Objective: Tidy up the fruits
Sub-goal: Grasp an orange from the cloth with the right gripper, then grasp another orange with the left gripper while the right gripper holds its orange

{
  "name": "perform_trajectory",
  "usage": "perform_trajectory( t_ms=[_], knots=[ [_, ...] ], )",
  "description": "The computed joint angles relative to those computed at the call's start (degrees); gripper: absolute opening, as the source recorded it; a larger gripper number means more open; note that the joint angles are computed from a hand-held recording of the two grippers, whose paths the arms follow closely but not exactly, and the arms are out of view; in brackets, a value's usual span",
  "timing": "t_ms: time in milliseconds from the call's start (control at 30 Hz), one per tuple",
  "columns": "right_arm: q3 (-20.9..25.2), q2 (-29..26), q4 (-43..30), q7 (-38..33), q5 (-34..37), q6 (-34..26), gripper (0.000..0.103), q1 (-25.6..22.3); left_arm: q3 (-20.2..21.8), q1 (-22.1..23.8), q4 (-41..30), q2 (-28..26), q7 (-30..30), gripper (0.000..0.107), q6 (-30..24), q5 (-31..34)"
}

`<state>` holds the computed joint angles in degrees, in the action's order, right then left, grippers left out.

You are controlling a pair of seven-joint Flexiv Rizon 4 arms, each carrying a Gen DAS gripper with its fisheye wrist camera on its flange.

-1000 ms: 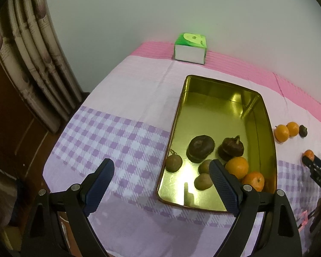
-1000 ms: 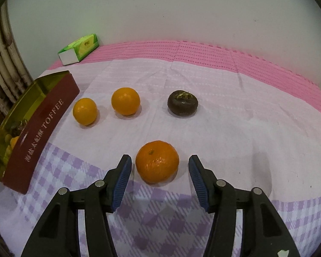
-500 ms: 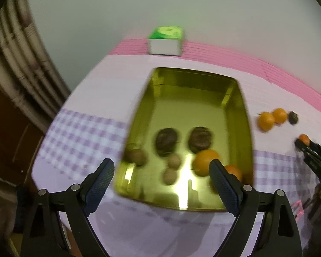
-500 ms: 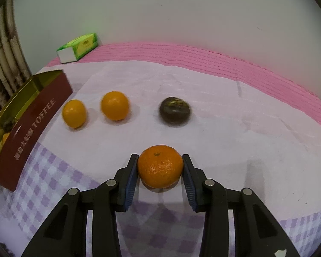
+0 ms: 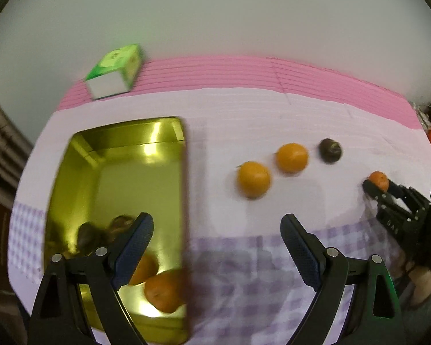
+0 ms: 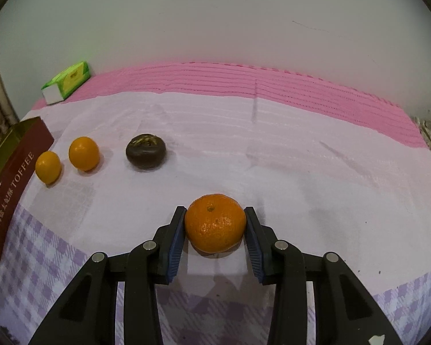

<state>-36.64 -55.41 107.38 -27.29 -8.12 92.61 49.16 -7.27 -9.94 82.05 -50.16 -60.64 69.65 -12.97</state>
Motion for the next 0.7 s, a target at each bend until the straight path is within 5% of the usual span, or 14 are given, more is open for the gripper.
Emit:
perform_trajectory(
  t_ms=[167, 400, 700],
  knots=[
    [0.47, 0.21, 0.54, -0.05, 0.90, 1.21, 0.037, -0.34, 1.20, -2.23, -5.09, -2.63, -1.72, 0.084, -3.66, 0.42],
    [1.54, 0.31, 0.75, -1.15, 2.65, 2.86, 0.037, -1.11, 2.55, -3.75, -13.01, -6.88, -7.08, 0.060, -11.06, 0.30],
    [1.87, 0.41, 0.77, -2.22, 4.06, 3.21, 0.038, -1.11, 3.36, -4.80, -18.53, -10.14, -10.36, 0.051, -15.04, 2.19]
  ],
)
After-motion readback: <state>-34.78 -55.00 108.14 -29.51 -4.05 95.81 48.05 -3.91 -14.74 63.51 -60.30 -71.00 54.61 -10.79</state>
